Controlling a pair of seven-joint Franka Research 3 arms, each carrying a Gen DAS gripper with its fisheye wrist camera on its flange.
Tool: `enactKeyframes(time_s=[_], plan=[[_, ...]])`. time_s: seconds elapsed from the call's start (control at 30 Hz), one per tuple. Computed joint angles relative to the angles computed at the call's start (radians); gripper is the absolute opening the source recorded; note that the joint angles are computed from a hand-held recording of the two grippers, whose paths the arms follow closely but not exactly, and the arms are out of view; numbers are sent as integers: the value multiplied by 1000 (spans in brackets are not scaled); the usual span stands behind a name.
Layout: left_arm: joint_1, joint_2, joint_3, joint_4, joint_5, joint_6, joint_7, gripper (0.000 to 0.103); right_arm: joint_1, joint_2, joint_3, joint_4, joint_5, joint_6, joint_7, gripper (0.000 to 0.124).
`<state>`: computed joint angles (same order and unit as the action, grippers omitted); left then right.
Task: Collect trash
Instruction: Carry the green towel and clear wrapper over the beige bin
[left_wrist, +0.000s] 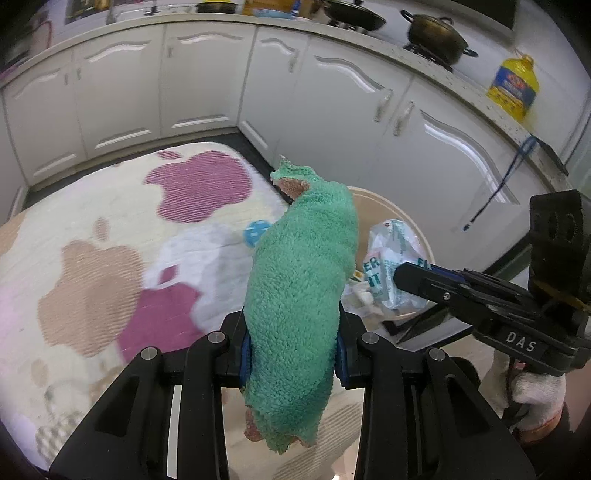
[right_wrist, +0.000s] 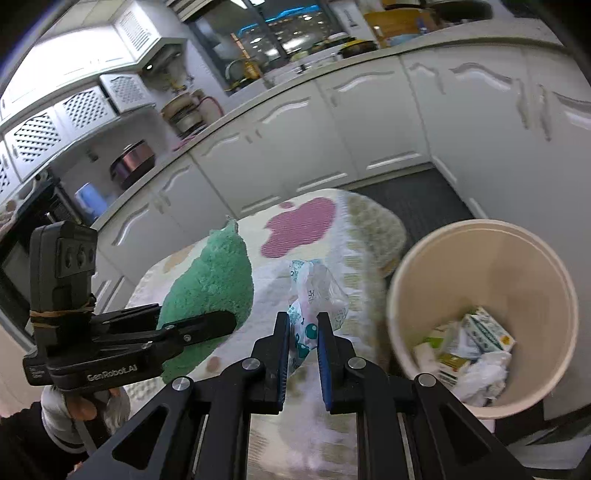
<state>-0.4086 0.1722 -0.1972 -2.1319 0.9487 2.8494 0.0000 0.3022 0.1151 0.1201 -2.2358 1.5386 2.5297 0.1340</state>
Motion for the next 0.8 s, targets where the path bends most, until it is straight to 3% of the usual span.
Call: enactKeyframes(time_s=[0.37, 0.8], plan=[[-21, 228, -1, 238, -235, 59, 282, 31, -48, 63, -27, 41, -11, 107, 49, 13], [-27, 439, 4, 459, -520, 84, 529, 31, -105, 187, 4, 143, -92, 201, 179, 14]])
